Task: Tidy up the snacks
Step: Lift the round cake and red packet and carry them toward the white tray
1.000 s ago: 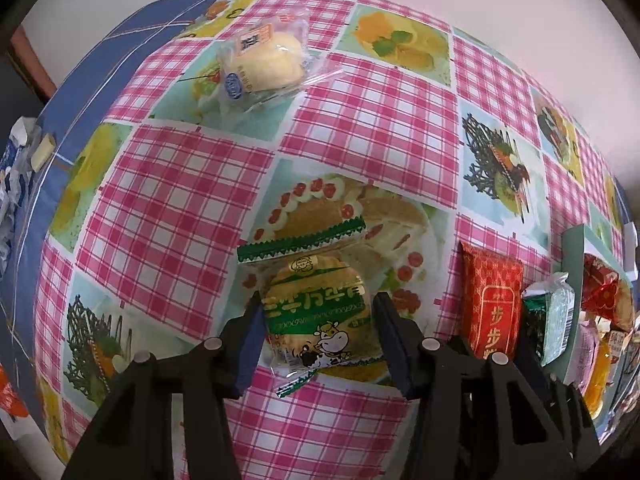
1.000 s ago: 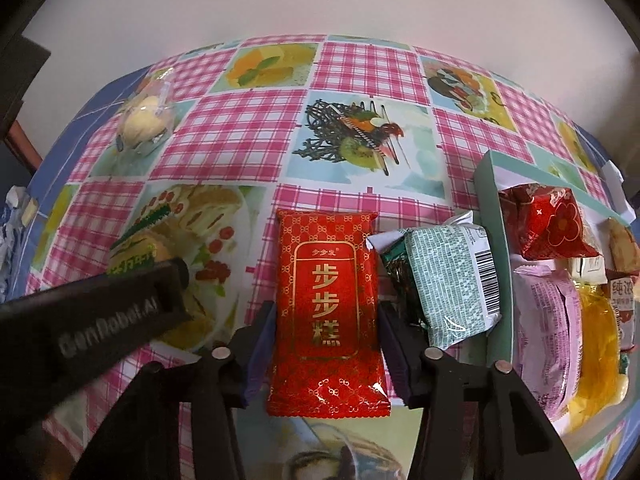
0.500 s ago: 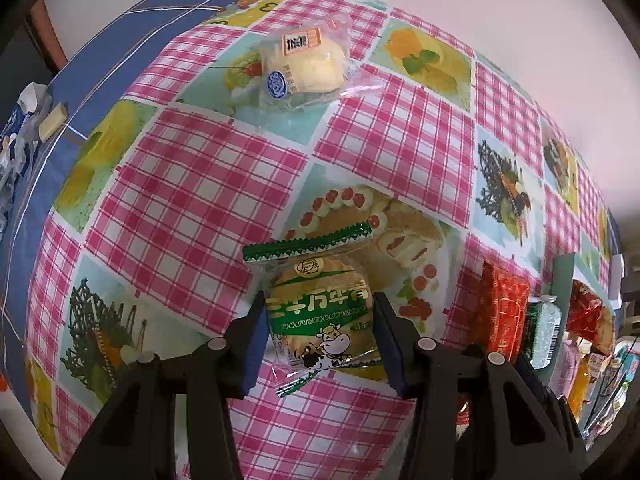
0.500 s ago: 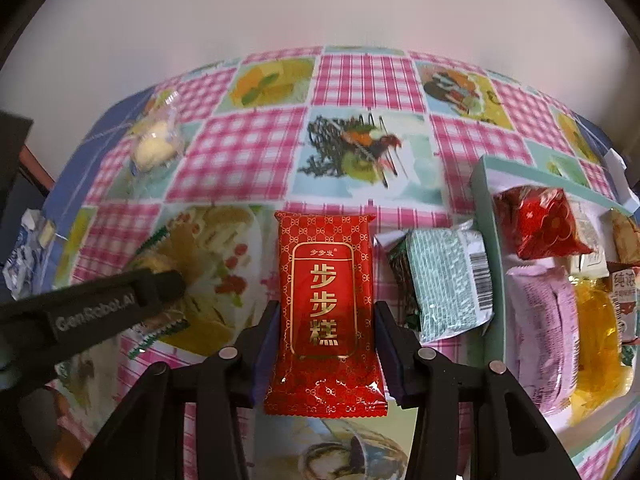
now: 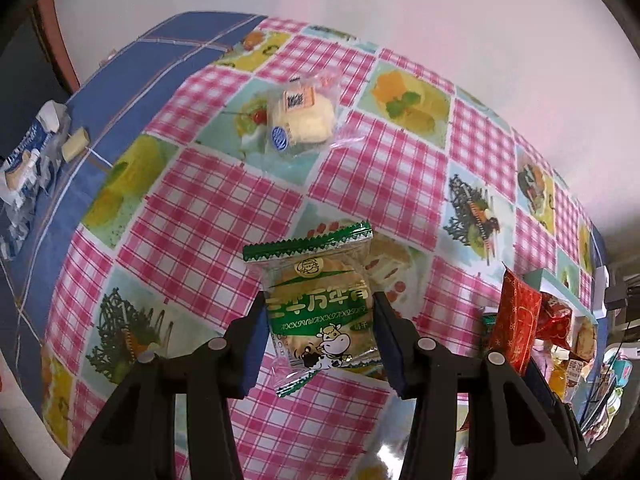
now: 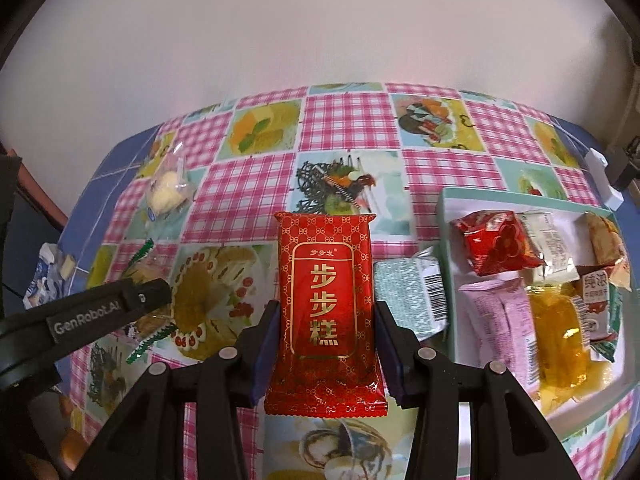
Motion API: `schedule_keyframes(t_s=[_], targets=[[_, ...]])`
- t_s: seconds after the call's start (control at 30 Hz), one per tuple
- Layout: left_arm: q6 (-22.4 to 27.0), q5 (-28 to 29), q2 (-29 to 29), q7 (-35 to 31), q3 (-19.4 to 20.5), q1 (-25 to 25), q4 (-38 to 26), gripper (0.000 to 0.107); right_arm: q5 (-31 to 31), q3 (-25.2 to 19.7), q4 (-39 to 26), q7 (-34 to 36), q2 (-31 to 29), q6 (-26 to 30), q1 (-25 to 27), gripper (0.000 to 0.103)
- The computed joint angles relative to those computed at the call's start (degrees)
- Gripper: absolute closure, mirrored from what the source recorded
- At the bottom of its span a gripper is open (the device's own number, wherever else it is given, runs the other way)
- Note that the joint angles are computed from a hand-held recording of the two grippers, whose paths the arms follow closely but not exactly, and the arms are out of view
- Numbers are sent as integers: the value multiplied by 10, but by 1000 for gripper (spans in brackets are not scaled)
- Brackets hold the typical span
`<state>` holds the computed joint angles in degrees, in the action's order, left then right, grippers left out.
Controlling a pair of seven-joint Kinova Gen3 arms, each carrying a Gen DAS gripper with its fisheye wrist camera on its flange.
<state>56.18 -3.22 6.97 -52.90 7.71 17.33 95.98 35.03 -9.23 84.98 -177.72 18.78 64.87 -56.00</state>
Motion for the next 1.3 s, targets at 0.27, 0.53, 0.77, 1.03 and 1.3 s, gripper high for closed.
schedule_keyframes(t_s=[0.27,0.53,0.77,1.03,1.3], targets=[[7,-39,-14,36,19,37,-24,56,19,-7,18,-35,-33,20,-3,55],[-9,-28,-22,26,34,58,-38,56,41,-29,59,-97,-88,53,17,55],[-12,-17,-20,7,50,83,-58,56,59,-65,101,-168,-144,92,45,55],[-15,-16,-2,-10,67,128,-85,56,64,-110,149,-233,-203,132,86,55],[-11,-26,28,-13,75,180,-120,56,41,-145,193,-270,-262,148,144,55]])
